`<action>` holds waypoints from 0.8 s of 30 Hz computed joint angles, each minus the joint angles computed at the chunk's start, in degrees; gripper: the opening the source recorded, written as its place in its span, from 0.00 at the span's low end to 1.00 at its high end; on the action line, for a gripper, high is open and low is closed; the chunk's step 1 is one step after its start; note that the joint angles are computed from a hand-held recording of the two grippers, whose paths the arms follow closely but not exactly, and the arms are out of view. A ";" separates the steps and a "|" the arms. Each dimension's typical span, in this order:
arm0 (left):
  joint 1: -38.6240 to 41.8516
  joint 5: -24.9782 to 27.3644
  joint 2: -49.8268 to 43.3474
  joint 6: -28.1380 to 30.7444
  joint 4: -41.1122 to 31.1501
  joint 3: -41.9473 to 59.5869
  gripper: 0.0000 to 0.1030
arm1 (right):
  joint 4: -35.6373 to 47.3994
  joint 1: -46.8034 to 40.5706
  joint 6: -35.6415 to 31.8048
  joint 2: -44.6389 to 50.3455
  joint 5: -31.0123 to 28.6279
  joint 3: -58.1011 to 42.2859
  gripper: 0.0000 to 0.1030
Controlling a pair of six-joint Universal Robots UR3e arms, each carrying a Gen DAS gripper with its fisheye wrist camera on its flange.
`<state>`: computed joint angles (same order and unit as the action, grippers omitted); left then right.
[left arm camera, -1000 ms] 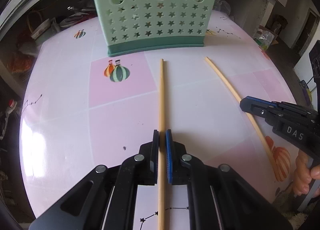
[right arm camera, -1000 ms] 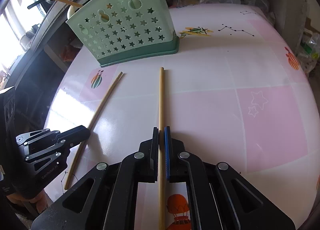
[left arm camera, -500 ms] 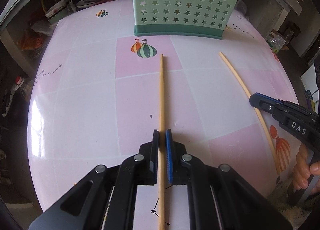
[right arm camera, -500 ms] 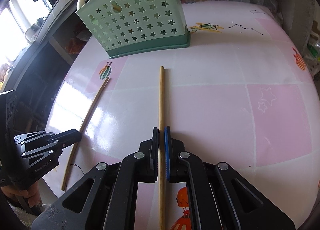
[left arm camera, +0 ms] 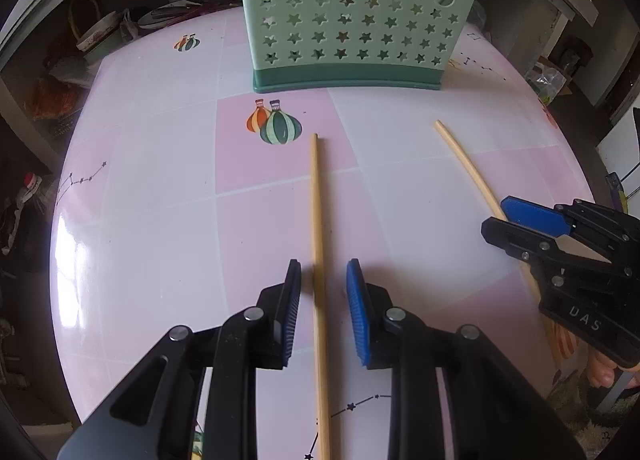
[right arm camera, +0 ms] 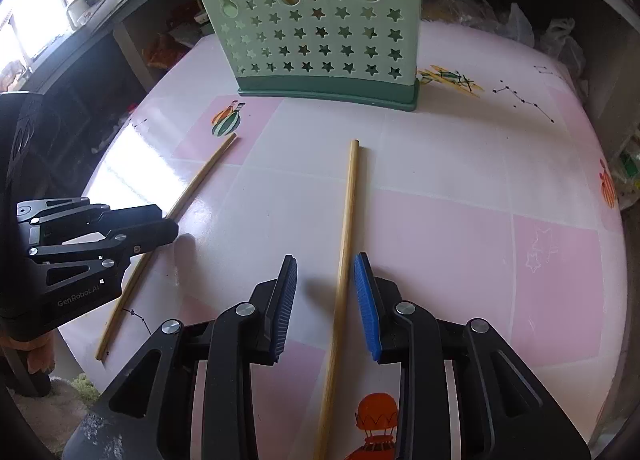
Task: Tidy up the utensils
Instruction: 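Close the left tool on the other chopstick while the right tool holds its chopstick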
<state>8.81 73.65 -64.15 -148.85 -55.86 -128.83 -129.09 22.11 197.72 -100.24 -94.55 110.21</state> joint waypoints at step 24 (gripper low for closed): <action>-4.18 1.87 -5.66 -3.00 7.59 0.92 0.22 | -1.88 -0.81 -2.44 3.92 -3.05 -2.07 0.05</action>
<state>4.63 75.52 -69.81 -151.85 -48.27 -127.91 -130.98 21.30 195.28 -96.32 -97.60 108.14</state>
